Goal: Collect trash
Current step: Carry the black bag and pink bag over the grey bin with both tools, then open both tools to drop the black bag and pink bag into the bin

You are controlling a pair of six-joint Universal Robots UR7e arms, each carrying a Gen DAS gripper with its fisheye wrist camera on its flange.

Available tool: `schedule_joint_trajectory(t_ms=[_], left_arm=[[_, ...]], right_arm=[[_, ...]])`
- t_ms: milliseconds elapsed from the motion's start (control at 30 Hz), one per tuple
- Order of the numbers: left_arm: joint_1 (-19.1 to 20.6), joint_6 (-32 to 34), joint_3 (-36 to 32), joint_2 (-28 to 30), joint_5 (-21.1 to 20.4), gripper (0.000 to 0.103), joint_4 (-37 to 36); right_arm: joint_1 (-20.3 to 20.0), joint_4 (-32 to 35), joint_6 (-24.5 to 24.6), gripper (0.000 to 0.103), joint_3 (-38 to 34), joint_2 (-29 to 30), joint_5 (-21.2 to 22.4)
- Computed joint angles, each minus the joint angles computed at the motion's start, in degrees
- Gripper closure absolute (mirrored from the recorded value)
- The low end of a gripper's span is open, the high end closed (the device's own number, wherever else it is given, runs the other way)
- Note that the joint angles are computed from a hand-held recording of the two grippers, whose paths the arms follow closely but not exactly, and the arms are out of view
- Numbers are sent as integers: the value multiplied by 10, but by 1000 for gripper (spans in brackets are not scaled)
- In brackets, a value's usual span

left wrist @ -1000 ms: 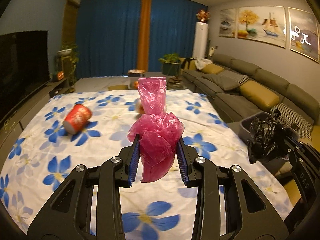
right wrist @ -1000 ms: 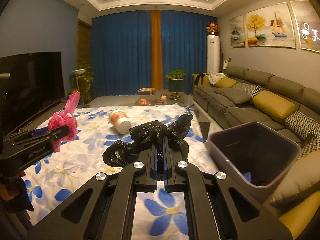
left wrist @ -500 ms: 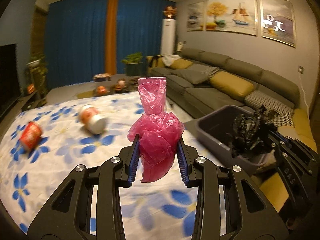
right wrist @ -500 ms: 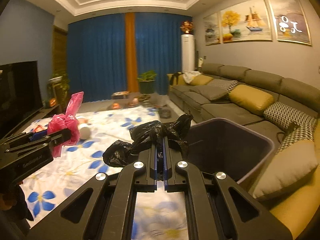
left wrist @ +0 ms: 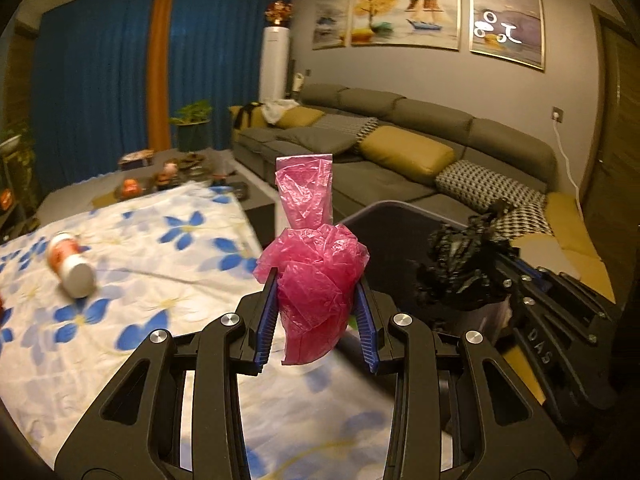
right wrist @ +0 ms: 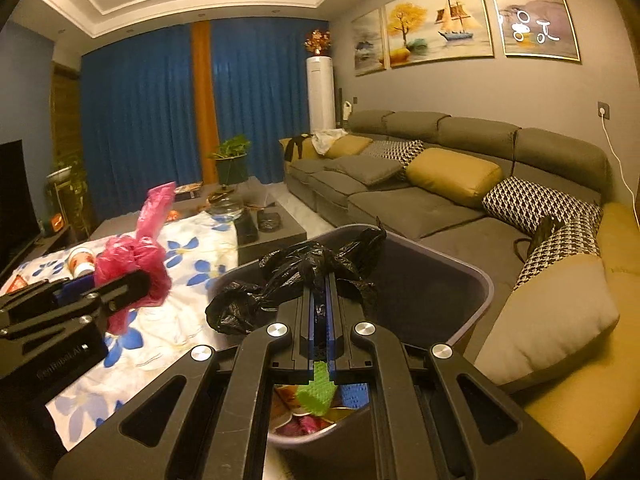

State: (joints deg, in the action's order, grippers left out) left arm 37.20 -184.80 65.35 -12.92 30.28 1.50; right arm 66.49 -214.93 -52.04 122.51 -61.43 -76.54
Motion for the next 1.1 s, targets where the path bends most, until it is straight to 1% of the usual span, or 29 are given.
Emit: schedule_joint_trajectory(t_ms=[100,233,400,433,500,567,633,667,733,833,867,967,1033,1067,1100], left_arm=[[8,28,-25,14,24,68,-5],[22,36,-58,30,63,68,11],[32,56,-86,47,95,63,21],[35,55,-85,46,104,61,20],[37,57,-95,52,106,54,24],[38,62,-89,49,108,39,11],[37,66,-75,43,105,36,-4],[37,66,-71,41,104,31,-6],[37,58,-61,35,97,24,-11],[35,53,-35,22,82,20,-29],[33,52,-25,18,69,18,-36],[27,32,-7,9,40,16,-33],[23,19,5,4,20,14,-30],[20,14,11,2,7,13,-30],[15,7,20,-1,-15,13,-30]], right_arm=[[0,15,3,97,-14,2,-5],[-1,28,7,97,-29,6,-10],[-3,42,16,95,-36,7,-13],[-1,40,18,95,-34,7,-15],[-1,40,19,93,-34,9,-18],[-2,44,19,87,-37,10,-21],[-2,45,21,77,-39,10,-23],[-3,44,23,74,-40,10,-24],[-6,41,28,60,-39,7,-22],[-9,33,35,56,-35,5,-20],[-10,27,36,55,-31,3,-20],[-12,14,38,45,-24,-1,-15],[-12,-3,36,32,-17,0,-12],[-13,-19,34,30,-9,-1,-10],[-12,-23,33,25,-6,-1,-8]])
